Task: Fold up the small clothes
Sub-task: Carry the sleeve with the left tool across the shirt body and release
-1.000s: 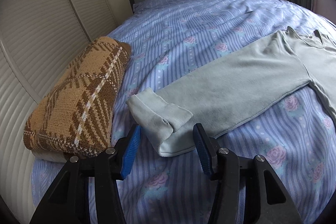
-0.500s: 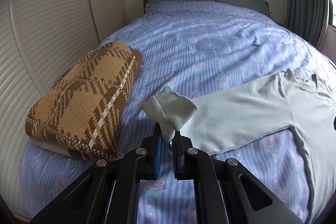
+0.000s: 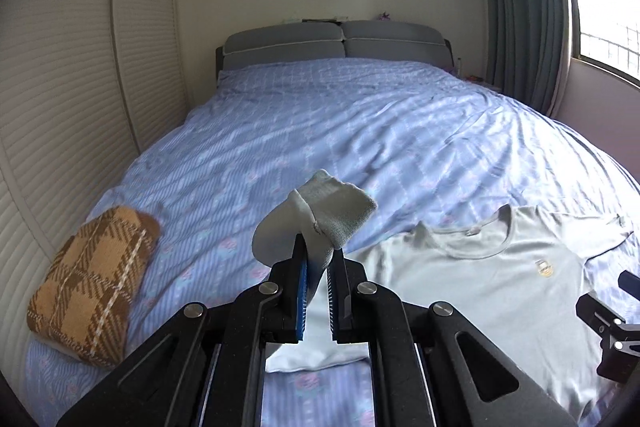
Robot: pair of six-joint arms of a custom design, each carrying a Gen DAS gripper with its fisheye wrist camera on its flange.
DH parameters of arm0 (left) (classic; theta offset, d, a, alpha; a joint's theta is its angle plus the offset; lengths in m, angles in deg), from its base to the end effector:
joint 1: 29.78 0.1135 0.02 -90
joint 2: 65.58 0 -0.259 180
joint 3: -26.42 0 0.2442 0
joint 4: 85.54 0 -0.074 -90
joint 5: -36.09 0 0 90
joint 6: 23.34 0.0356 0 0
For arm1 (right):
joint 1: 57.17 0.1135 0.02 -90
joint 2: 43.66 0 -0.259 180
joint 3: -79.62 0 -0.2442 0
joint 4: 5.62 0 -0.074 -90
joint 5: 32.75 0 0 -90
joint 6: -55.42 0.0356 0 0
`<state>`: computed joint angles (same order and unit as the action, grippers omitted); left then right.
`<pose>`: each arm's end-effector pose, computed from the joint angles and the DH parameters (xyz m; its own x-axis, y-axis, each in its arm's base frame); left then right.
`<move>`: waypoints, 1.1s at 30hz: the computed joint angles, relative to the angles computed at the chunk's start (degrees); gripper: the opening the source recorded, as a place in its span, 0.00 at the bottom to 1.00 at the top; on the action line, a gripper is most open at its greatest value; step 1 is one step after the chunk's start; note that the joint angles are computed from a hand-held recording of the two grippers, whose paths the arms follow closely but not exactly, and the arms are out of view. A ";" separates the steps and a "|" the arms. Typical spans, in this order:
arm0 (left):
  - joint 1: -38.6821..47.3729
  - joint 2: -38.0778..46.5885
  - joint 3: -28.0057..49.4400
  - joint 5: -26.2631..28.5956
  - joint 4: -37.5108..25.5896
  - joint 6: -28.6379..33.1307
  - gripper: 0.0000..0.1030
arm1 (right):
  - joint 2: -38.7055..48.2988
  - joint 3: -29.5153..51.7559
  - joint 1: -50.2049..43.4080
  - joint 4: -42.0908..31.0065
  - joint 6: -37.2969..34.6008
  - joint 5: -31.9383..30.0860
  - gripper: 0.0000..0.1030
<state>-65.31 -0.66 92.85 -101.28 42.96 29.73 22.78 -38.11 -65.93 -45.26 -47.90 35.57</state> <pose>0.1921 -0.1050 0.2794 -0.5034 -0.1405 -0.8525 -0.3676 0.9278 0.0642 0.2365 -0.0231 0.2590 -0.6377 -0.1184 -0.7611 -0.2763 0.9575 0.0826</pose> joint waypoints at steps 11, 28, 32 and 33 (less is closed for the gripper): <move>-4.70 28.32 16.27 7.55 17.24 5.14 0.10 | 16.14 9.69 -19.06 3.16 -6.80 -7.98 1.00; -7.27 50.37 31.14 15.17 14.21 2.51 0.17 | 32.76 16.26 -25.21 7.11 -7.58 -9.03 1.00; -8.50 49.06 28.78 13.58 15.42 1.83 0.51 | 32.60 16.72 -25.13 6.04 -8.26 -9.30 1.00; -8.96 48.03 27.64 12.69 15.73 1.33 0.53 | 32.32 16.71 -25.00 5.88 -8.39 -9.30 1.00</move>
<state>-74.27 47.38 120.50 -88.59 58.69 31.05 55.10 -21.40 -90.93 -39.38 -56.29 26.26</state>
